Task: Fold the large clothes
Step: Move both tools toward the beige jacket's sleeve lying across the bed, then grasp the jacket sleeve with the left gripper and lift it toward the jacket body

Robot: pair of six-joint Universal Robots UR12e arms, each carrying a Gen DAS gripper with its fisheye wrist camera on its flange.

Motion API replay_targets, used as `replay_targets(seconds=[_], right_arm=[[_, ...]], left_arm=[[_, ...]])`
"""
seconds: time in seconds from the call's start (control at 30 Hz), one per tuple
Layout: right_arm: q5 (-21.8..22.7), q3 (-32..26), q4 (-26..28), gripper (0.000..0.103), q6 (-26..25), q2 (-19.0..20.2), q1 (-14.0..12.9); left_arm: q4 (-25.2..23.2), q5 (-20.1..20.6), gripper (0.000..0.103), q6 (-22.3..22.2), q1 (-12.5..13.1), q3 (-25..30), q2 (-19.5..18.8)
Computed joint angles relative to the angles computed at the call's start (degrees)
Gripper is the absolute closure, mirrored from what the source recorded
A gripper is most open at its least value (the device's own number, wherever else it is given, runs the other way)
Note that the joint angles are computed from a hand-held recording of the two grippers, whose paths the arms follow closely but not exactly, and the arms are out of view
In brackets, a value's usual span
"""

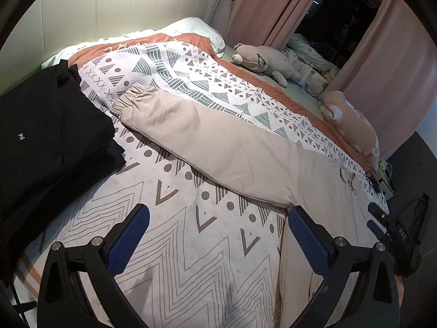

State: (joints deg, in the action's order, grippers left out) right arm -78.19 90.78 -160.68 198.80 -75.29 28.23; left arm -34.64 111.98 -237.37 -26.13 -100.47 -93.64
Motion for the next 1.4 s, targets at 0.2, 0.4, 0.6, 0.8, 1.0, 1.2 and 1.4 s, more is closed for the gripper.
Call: replay_targets(seconds=[0.2, 0.4, 0.6, 0.8, 1.0, 1.2, 1.4], right_arm=[[4.39, -1.20, 2.88, 0.000, 2.99, 1.92, -1.20], [2.61, -2.71, 3.84, 0.000, 2.62, 3.24, -1.62], [0.47, -3.64, 5.57, 0.000, 2.88, 4.65, -0.76], [-4.92, -7.55, 8.25, 0.011, 1.26, 7.03, 0.55], [-1.54, -12.82, 13.57, 0.025, -0.54, 10.60, 1.26], [3.17, -15.84, 17.19, 0.036, -3.68, 13.26, 2.36], [1.53, -17.82, 18.90, 0.036, -6.96, 14.71, 3.12]], left_arm=[[5.53, -8.35, 0.000, -3.35, 4.83, -0.47, -2.66], [3.89, -10.50, 0.015, -5.80, 8.14, -0.36, -4.74], [6.32, -14.11, 0.020, -6.25, 10.73, -0.90, -7.12], [3.57, -12.91, 0.032, -4.83, 12.50, 0.37, -8.56], [6.78, -15.65, 0.069, -3.12, 13.58, 0.62, -8.75], [10.76, -16.91, 0.086, -0.89, 13.40, 1.95, -8.50], [11.24, -17.38, 0.094, 4.91, 12.06, 6.05, -8.87]])
